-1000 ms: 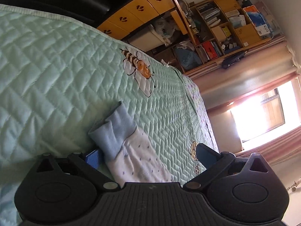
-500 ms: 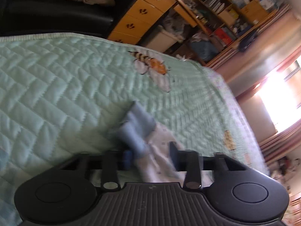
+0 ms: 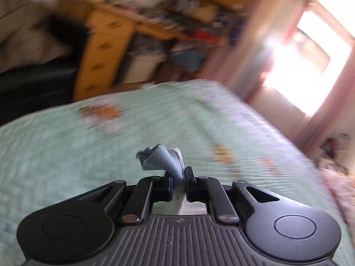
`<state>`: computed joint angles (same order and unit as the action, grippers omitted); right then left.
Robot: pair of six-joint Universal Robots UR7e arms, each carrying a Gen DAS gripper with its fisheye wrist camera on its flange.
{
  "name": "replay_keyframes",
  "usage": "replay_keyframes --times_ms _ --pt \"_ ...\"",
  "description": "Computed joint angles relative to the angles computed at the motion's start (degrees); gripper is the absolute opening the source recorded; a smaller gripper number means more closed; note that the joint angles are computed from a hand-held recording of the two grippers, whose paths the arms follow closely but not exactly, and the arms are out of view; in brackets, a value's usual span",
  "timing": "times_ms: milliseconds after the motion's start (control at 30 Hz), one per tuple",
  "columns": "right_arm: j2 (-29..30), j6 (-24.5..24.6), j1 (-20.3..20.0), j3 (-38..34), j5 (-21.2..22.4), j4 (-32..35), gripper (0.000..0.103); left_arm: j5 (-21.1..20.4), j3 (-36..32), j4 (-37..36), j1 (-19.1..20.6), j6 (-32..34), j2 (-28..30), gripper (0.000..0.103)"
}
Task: Fold clothes
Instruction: 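Grasp the blue cuff with the left gripper and lift it, then carry the blue cuff with the left gripper over the sleepsuit body and release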
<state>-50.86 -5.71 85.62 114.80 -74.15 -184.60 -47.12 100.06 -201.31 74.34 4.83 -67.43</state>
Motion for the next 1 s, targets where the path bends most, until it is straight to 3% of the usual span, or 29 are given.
replay_keyframes --times_ms 100,233,433,667,800,1000 --pt "-0.4 0.4 -0.9 0.6 1.9 -0.8 0.085 -4.1 -1.0 0.0 -4.4 3.2 1.1 0.011" --pt "-1.1 0.7 -3.2 1.7 6.4 -1.6 0.085 -5.7 -4.7 2.9 -9.1 7.7 5.5 0.011" --pt "-2.6 1.2 -7.9 3.5 14.6 -2.6 0.085 -2.2 -10.5 6.4 -13.5 13.5 14.9 0.011" --pt "-3.6 0.6 -12.5 4.8 21.4 -3.6 0.085 -1.8 -14.9 3.8 -17.0 23.3 29.5 0.011" --pt "-3.7 0.5 -14.4 5.4 24.9 -4.3 0.085 3.2 -17.1 3.7 -16.8 31.9 39.0 0.011" --pt "-4.2 -3.3 -15.5 6.2 27.2 -3.6 0.085 7.2 -16.5 3.0 -15.8 32.3 42.3 0.011"
